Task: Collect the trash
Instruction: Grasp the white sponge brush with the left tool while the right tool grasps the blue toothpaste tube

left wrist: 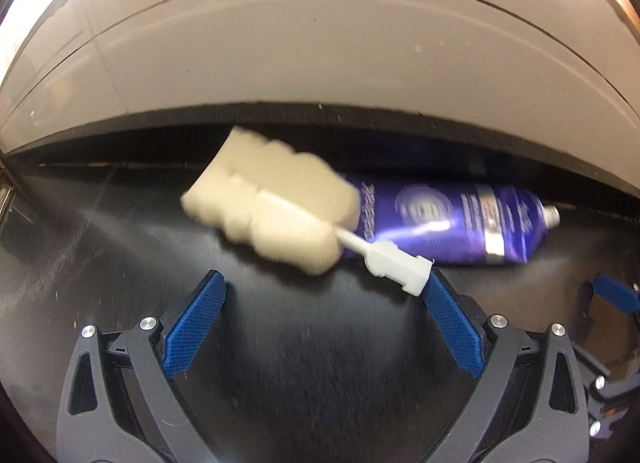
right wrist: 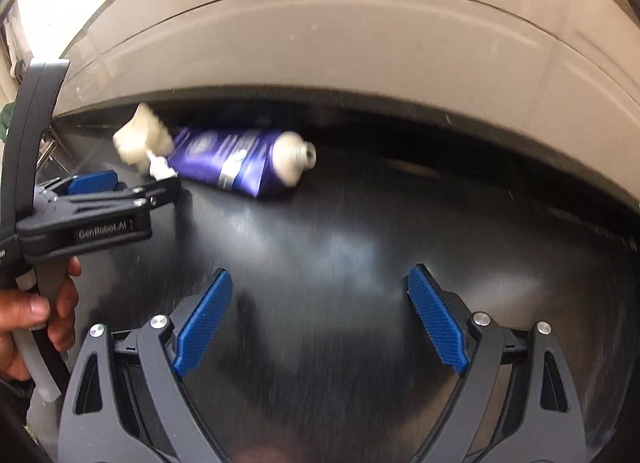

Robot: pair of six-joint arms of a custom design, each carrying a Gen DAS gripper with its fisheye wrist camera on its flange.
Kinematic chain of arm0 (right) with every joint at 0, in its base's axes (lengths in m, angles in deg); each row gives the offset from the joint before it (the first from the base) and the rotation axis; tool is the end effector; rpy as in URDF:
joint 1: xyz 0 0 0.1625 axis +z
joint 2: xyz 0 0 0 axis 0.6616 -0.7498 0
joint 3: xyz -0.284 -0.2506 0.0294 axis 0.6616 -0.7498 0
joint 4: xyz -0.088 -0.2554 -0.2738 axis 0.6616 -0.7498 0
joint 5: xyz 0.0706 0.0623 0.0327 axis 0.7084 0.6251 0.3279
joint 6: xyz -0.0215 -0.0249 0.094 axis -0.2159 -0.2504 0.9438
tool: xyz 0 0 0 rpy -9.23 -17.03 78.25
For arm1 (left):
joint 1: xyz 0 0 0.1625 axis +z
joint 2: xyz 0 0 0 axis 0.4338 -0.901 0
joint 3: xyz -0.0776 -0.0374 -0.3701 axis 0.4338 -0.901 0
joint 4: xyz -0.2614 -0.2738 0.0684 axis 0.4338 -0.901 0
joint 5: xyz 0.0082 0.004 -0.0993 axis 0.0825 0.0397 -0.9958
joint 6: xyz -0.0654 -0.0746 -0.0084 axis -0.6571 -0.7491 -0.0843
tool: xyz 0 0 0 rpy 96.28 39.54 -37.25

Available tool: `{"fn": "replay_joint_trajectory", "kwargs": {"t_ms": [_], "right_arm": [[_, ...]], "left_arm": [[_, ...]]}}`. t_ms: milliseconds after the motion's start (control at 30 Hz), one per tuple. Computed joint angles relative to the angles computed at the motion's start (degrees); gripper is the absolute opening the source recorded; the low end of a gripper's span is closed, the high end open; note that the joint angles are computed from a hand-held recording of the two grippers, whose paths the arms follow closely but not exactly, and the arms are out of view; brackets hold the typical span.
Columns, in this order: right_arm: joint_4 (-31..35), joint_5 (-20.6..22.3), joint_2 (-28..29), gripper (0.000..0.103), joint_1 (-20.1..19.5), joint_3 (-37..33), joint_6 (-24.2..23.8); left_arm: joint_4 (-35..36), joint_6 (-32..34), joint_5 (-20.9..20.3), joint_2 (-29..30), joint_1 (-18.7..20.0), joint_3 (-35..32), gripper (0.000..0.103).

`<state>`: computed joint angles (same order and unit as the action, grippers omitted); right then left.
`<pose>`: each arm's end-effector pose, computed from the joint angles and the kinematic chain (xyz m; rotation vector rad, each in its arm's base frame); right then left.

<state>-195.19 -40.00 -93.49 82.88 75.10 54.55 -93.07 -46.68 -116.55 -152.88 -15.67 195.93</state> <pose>0.2704 -0.2673 0.3013 0.6524 -2.4493 0.5567 -0.3733 -0.2671 0.2152 0.1745 2.2188 -0.7150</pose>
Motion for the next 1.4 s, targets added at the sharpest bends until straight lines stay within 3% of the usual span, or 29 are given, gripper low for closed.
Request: {"fn": "replay_joint_trajectory", "kwargs": {"t_ms": [100,200,467,533,633,733,867,1033,1267,1300,1400], "right_arm": [[-2.5,1.6,2.3,0.087,-1.2,-1.0,-2.6],[-5.4,3.6,5.3,0.087,-2.0,-2.0,-5.7],[-8.6,7.7,11.7,0.087,-2.6,-4.9,-9.6],[-8.0,8.8,12.0,0.087,-2.6,-5.2,-9.8],[-3.4,13.8,9.7,0.087,-2.1,-4.5,-11.2],[-0.4,11.5,8.2,0.087,1.0,-3.0,-13.5],[-0.9,8.0,8.3,0.087,1.9,-2.6,-12.8],[-0.8,5.6,11.8,0.087,2.7,-5.5,-11.1],[-5.7,5.4,18.4,0.086,2.9,-7.5,-12.8],[-5.7,5.7,18.7,0.083,3.0,-7.7,-12.9],[-5.3,6.6,18.0,0.062,3.9,-7.4,-13.1]], "left_arm": [[0.2,1.5,-0.2,-1.5,0.4,0.5,0.096],[6.0,-1.6,0.9,-4.0,0.0,0.8,0.096],[11.3,0.8,-2.3,-13.2,1.2,2.0,0.096],[14.5,-0.5,-3.0,-14.6,-0.1,2.0,0.096],[15.3,-1.1,-2.9,-15.8,-1.0,2.6,0.096],[16.2,-2.5,-3.4,-17.5,-1.9,2.5,0.096],[18.3,-3.5,-2.9,-17.2,-3.4,0.8,0.096],[12.9,1.0,0.2,-11.1,0.9,-2.6,0.096],[11.9,0.1,2.6,-8.1,6.9,-4.0,0.096],[12.2,0.2,3.2,-7.7,7.5,-4.2,0.096],[9.0,2.6,4.4,-9.9,7.8,-2.1,0.094]]}}
